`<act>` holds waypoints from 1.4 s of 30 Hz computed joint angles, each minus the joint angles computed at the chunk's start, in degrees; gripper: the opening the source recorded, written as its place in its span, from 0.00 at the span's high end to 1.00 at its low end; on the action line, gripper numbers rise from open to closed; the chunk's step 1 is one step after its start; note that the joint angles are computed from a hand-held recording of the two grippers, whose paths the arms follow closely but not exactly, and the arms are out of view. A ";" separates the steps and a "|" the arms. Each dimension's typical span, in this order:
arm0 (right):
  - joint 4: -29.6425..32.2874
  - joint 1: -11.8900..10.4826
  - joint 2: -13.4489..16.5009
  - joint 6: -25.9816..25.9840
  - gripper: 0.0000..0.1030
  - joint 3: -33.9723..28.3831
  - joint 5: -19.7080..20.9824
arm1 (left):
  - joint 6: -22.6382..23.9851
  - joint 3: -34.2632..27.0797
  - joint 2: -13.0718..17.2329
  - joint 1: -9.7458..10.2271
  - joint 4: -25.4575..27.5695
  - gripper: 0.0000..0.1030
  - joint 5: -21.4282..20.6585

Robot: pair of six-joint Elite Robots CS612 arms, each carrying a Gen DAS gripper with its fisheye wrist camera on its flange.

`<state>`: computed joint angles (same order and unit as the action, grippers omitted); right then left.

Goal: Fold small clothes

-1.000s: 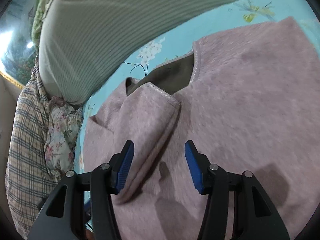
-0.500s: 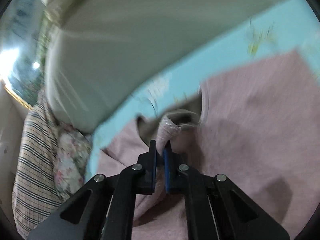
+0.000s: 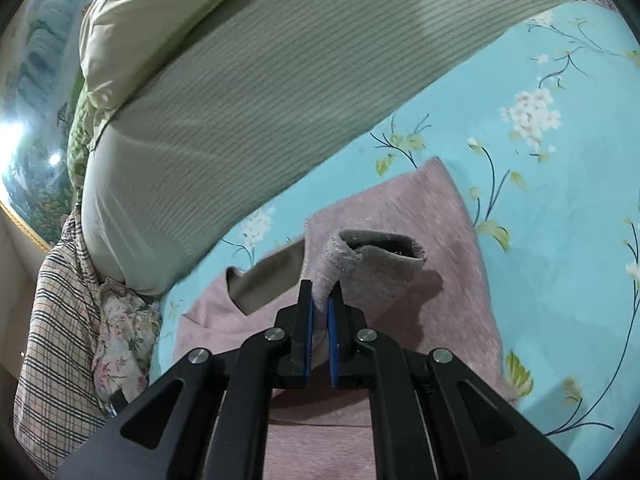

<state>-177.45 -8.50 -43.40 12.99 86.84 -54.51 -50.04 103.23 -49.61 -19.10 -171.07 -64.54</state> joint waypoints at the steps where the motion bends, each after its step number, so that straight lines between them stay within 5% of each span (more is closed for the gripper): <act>1: -1.64 -0.08 0.01 -0.11 0.93 0.26 0.15 | -1.33 0.91 -0.01 0.61 -2.38 0.47 -1.91; 4: -1.52 0.42 -1.00 -5.06 0.93 1.69 -3.97 | -3.02 2.97 0.13 1.67 -8.82 0.47 -5.13; 8: 5.66 0.50 -1.33 -8.98 0.93 2.89 -10.54 | -3.85 3.92 -0.30 1.55 -8.34 0.51 -3.48; 15: 10.08 -1.08 -0.39 -4.56 0.88 2.38 -6.56 | -2.93 4.02 -0.58 1.61 -7.99 0.51 -4.07; 17: 10.24 -0.89 -0.12 -4.45 0.69 1.60 -6.47 | -3.12 4.03 -0.64 1.63 -7.87 0.51 -4.33; 19: 11.97 -0.61 0.23 -5.75 0.61 0.35 -6.27 | -3.13 3.82 -0.60 1.66 -7.39 0.51 -4.29; 21: 12.81 0.10 0.26 -8.59 0.66 -0.45 -7.73 | -2.92 3.57 -0.54 1.59 -6.74 0.51 -3.98; 22: 12.16 0.36 0.09 -9.79 0.92 -0.40 -8.25 | -2.79 3.48 -0.53 1.55 -6.48 0.51 -3.83; 26: -6.32 -0.26 -0.88 -7.53 0.94 3.73 -4.19 | -2.03 3.43 -0.45 1.64 -6.53 0.51 -3.94; 27: -7.90 -0.09 -1.10 -7.55 0.94 4.21 -5.97 | -1.89 3.41 -0.42 1.66 -6.53 0.51 -3.99; 29: -3.84 0.66 -1.14 -8.41 0.91 3.75 -12.26 | -1.75 3.19 -0.41 1.57 -5.81 0.51 -3.79; 32: 7.39 0.07 -0.83 -5.34 0.87 1.89 -14.02 | -1.84 3.08 -0.48 1.59 -5.22 0.51 -3.93; 36: -2.39 -0.06 -2.10 -2.33 0.85 5.03 -16.87 | -2.22 3.40 -0.57 1.97 -5.98 0.51 -5.07; 39: -4.77 0.26 -2.41 -5.33 0.85 5.21 -14.11 | -2.63 3.50 -0.64 2.38 -6.29 0.51 -5.97; 42: 8.16 1.04 -1.75 -13.66 0.80 1.75 -10.80 | -2.71 3.56 -0.76 2.58 -6.17 0.51 -6.46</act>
<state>-169.29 -7.45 -45.15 -0.67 88.60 -65.30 -52.75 106.79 -50.37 -16.53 -177.24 -71.01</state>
